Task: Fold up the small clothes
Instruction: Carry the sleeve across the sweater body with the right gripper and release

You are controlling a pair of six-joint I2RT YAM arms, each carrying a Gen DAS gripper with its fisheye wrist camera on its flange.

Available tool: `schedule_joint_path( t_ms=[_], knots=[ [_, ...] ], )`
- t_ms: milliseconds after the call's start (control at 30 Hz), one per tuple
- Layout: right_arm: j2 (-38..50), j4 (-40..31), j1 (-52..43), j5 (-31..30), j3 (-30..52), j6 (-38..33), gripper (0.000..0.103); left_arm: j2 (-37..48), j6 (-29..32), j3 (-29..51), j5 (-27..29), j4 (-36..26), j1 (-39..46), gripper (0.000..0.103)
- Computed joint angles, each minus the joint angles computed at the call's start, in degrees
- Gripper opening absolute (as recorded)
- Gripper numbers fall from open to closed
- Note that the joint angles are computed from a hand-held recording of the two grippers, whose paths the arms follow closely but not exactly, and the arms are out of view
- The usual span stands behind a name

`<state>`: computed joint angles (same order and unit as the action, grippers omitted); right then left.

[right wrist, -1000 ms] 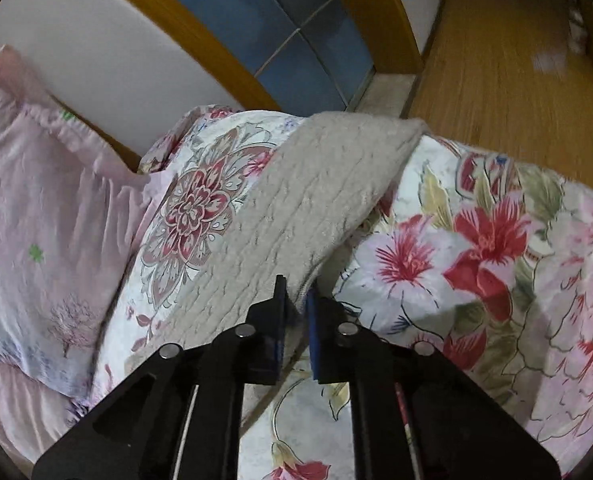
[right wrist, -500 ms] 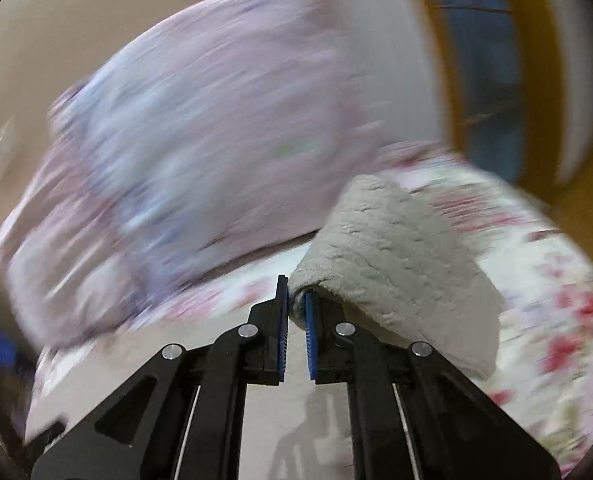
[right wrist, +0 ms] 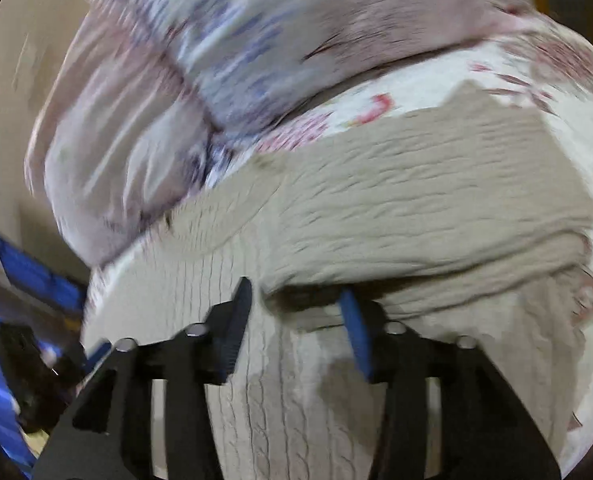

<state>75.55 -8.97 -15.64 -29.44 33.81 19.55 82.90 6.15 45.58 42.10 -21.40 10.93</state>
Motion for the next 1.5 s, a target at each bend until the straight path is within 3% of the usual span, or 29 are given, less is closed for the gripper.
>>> schedule_joint_path(
  t_ms=[100, 233, 367, 467, 600, 667, 700, 767, 833, 967, 1100, 1333, 1500],
  knots=[
    [0.1, 0.9, -6.5, -5.2, -0.8, 3.7, 0.049, 0.8, -0.8, 0.9, 0.9, -0.3, -0.9, 0.100],
    [2.4, 2.2, -11.4, -5.3, 0.3, 8.6, 0.047, 1.7, -1.8, 1.5, 1.3, -0.1, -1.6, 0.098],
    [2.5, 1.6, -7.8, 4.7, 2.9, 9.2, 0.013, 3.4, -2.4, 2.3, 2.0, -0.7, -0.8, 0.097],
    [-2.4, 1.2, -0.4, 15.1, 3.8, 6.2, 0.010, 4.8, -2.5, 3.2, 3.7, -1.5, 0.7, 0.096],
    [-6.0, 3.5, 13.0, 21.1, 5.3, 2.4, 0.010, 5.9, -2.9, 4.1, 5.8, -2.1, 2.8, 0.095],
    [-1.4, 2.7, 21.5, 20.8, 8.7, -0.7, 0.012, 6.4, -3.4, 4.3, 6.9, -2.2, 3.4, 0.095],
    [1.6, 1.5, 24.5, 19.8, 10.4, -1.9, 0.015, 6.7, -3.7, 4.5, 7.0, -2.4, 3.5, 0.095],
    [9.6, -2.1, 29.6, 15.3, 14.3, -4.3, 0.038, 7.3, -3.6, 5.0, 6.8, -3.3, 3.2, 0.094],
    [12.0, -2.3, 31.2, 13.8, 13.5, -3.6, 0.042, 7.9, -3.5, 5.5, 6.9, -4.5, 2.8, 0.091],
    [5.9, 0.7, 23.8, 7.9, 5.1, 0.8, 0.045, 9.1, -4.5, 6.1, 7.0, -4.8, 1.6, 0.084],
    [-4.2, 1.1, 5.8, -0.2, -4.6, 5.4, 0.045, 12.4, -7.8, 7.7, 7.9, -4.9, 0.1, 0.072],
    [1.9, 3.5, -16.9, -10.3, -5.3, 8.7, 0.045, 17.5, -15.7, 10.3, 6.5, -1.8, -3.2, 0.042],
    [4.1, 8.7, -20.2, -10.4, -5.4, 11.2, 0.038, 19.7, -20.7, 11.5, 4.1, 1.2, -4.2, 0.024]
  ],
)
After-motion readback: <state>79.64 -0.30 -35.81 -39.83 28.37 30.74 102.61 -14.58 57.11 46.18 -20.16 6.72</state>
